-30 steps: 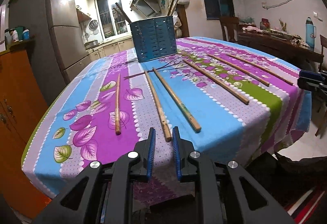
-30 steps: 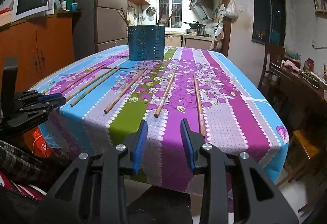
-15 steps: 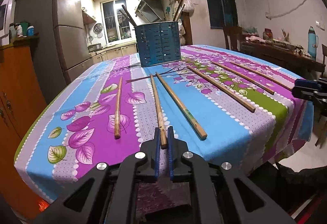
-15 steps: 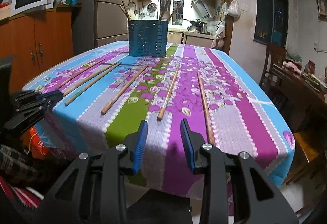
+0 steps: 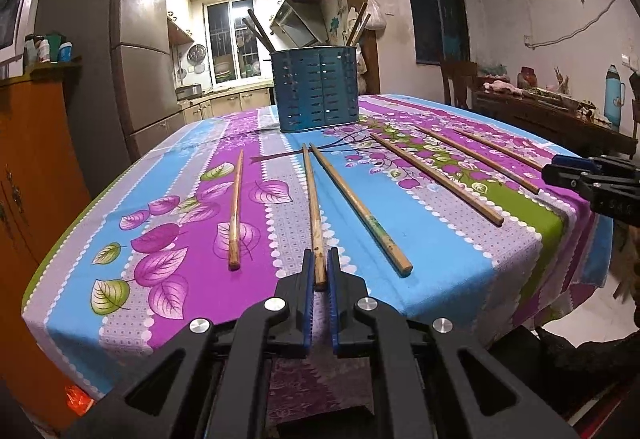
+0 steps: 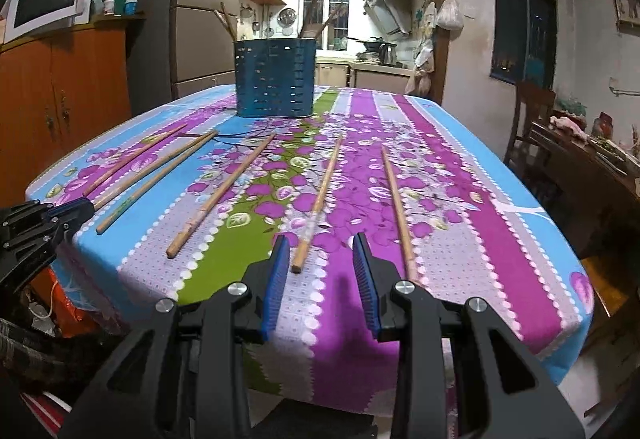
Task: Organize utensils
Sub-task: 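Close the left tool on a wooden chopstick while the right tool grasps another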
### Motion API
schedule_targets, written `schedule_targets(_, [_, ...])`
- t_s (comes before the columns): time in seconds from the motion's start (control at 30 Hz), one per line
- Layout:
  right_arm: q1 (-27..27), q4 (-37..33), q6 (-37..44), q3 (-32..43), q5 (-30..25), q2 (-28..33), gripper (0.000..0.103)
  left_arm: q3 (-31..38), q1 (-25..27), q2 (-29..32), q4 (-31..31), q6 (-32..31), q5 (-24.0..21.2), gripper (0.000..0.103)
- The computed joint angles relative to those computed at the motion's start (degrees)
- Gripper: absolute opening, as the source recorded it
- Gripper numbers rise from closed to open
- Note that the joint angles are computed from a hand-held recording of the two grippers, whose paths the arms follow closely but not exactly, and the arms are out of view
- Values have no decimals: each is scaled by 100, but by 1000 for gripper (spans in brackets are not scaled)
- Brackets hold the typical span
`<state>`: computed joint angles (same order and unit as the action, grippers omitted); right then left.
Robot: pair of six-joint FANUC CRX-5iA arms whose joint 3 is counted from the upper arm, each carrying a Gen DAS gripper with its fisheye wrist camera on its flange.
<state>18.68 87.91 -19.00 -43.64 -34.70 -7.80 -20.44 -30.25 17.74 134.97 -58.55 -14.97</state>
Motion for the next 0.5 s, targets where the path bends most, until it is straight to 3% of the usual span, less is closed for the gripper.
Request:
schedule_targets(0.17, [-74,6,-23,64,173,200,20,-2,11,3,-19,14,-7,8])
schedule_targets(0.37, [-256,631,-831,-74,334,162,6,4,-15,0,119,-67,5,8])
schedule_targets(0.5, [-364,1075,-1489,-142,347,164,6,4,-21,3,180,-85,-28,7])
